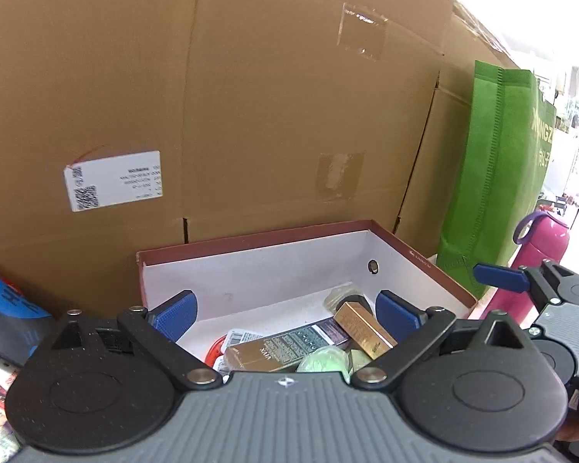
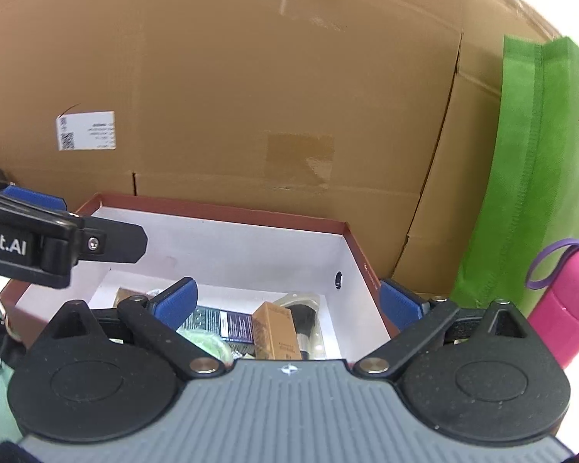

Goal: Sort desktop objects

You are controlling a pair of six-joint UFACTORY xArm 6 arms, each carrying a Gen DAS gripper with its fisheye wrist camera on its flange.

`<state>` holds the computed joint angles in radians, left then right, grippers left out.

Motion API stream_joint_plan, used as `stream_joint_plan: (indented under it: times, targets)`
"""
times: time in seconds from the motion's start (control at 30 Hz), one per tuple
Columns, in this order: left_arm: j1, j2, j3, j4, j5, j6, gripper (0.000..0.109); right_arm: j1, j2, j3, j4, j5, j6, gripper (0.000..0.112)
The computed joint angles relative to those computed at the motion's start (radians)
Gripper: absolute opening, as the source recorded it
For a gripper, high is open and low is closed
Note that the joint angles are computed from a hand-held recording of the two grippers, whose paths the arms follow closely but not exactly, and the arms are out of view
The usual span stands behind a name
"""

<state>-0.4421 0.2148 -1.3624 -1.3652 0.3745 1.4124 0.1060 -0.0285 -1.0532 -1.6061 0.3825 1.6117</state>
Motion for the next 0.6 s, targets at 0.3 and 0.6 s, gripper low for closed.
stream_joint_plan:
  times: [0.3,0.6]
  targets:
    - [0.006,-0.113,0.115,-0.145,-0.014,0.114,0.102,0.073,-0.116,0.111,0.030,0.075,0.024,0.098]
    - [-0.003,-0.264,0.283,-0.223,-0.098,0.229,0.102,0.159,-0.233,0.221,0.033,0.121,0.107,0.098]
